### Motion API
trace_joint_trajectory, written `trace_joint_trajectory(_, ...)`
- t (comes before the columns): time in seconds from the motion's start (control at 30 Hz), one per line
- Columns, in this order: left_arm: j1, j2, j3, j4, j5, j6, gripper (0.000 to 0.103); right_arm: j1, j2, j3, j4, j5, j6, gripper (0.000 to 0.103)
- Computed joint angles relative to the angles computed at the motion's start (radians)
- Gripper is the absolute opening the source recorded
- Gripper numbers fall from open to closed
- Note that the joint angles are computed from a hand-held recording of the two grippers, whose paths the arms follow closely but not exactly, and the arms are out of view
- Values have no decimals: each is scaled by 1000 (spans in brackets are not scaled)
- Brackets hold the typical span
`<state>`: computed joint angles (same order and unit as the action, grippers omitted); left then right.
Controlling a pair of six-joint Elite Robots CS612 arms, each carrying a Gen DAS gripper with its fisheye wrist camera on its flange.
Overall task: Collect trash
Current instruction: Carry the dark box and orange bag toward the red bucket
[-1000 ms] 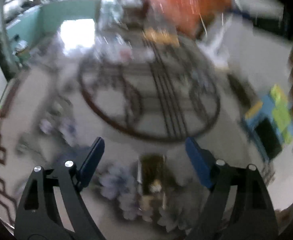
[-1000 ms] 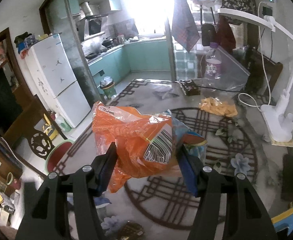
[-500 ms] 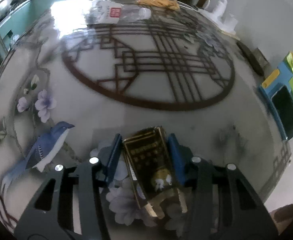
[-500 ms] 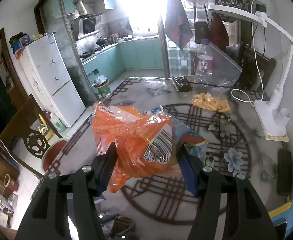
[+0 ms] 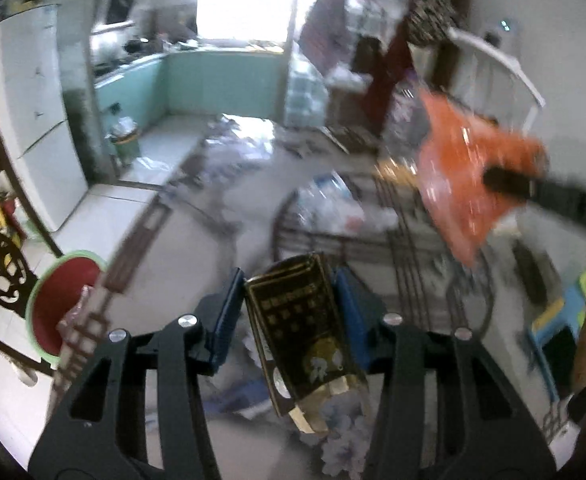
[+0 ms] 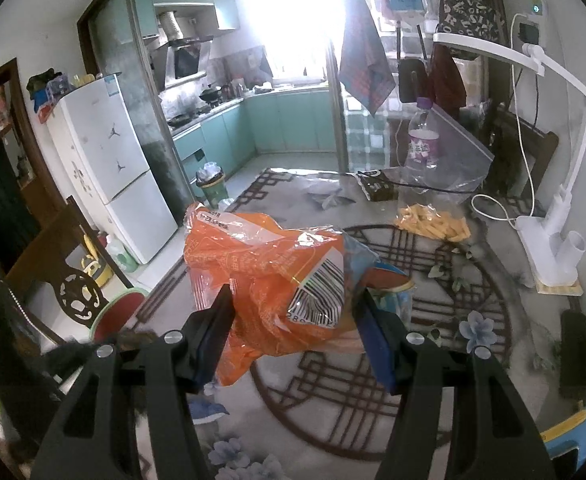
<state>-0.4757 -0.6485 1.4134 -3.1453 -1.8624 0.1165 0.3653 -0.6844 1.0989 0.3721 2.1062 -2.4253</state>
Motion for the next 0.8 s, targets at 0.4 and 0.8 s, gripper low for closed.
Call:
trace_joint_trajectory(0.4, 53, 13, -69, 14, -1, -87, 46, 12, 83, -157, 93, -17, 3, 59)
trace_joint_trajectory(0.8, 110, 70, -199, 84, -50, -76, 46, 31, 226, -443, 263, 8, 16, 59)
